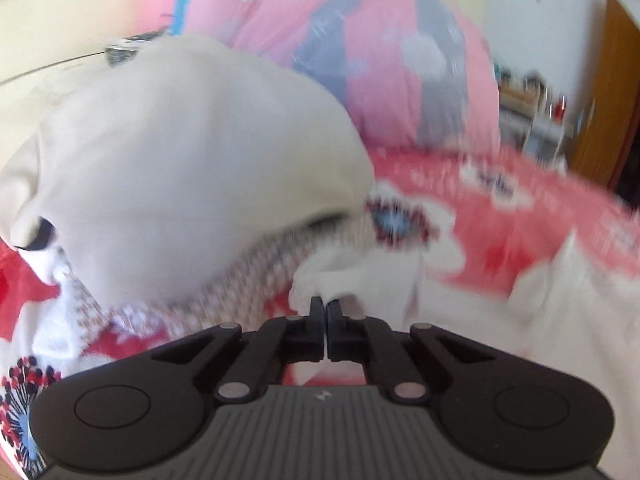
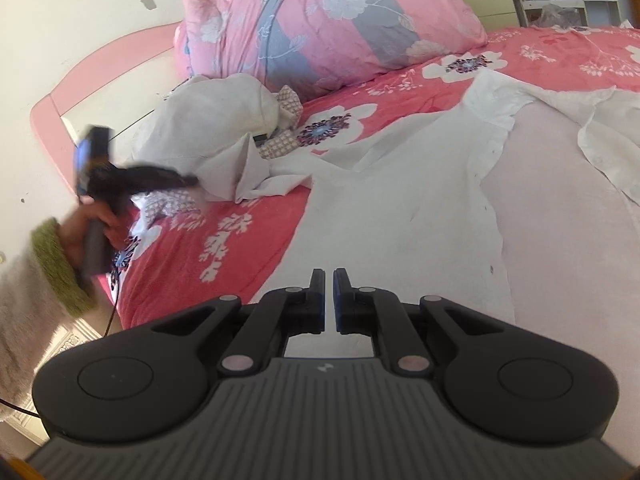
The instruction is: Fold clothes
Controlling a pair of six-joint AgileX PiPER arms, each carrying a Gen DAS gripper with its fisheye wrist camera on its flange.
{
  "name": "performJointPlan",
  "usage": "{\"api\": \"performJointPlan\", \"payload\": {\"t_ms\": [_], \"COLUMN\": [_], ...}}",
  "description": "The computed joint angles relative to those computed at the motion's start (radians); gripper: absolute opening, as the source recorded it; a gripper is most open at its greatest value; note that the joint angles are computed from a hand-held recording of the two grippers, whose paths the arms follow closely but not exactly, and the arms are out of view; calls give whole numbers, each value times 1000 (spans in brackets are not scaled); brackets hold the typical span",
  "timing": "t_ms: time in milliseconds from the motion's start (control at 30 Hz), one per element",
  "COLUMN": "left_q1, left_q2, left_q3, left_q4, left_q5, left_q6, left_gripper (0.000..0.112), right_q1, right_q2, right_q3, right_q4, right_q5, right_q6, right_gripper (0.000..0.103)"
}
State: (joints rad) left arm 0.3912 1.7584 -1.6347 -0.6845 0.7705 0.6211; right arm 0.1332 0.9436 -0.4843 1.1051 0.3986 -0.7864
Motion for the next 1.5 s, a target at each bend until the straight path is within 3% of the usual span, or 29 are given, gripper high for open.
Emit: {"api": "performJointPlan", "payload": {"t_ms": [133, 233, 300, 500, 600, 700, 833, 933, 1133, 1300, 1500], "left_q1": [129, 168, 162, 67, 32, 22, -14, -32, 24, 58, -21], "left_q2": [90, 128, 132, 139, 160, 165, 149, 164, 111, -56, -313], "left_q3": [-261, -365, -406, -435, -430, -390, -261, -205, -65, 94, 292], "left_q4": [-129, -140, -57, 387, 557, 653, 845, 977, 965, 835, 505], "left_q5": [254, 323, 306, 127, 87, 65, -26, -30, -88, -200, -243], "left_q6": [-114, -122, -106, -115, -159, -196, -269, -329, -361, -307, -54], "left_gripper": [2, 2, 2, 2, 2, 2, 4, 15, 47, 56, 63], "right_q1": [-10, 17, 29, 59, 77, 89, 87, 74, 37, -19, -276], "right_q2": [-5, -22, -36, -67, -66, -62, -54, -46, -64, -153, -264], "right_q3": [19, 31, 37, 36, 39, 40, 37, 35, 45, 65, 100], "right_q4": [-9, -75, -128, -317, -375, -412, -426, -410, -408, -475, -324], "right_q5": [-2, -31, -38, -40, -54, -62, -61, -57, -32, 22, 212], "right_q6": [49, 141, 206, 404, 473, 521, 532, 515, 531, 589, 385], "right_gripper": [5, 5, 5, 5, 5, 5, 5, 5, 6, 6, 6]}}
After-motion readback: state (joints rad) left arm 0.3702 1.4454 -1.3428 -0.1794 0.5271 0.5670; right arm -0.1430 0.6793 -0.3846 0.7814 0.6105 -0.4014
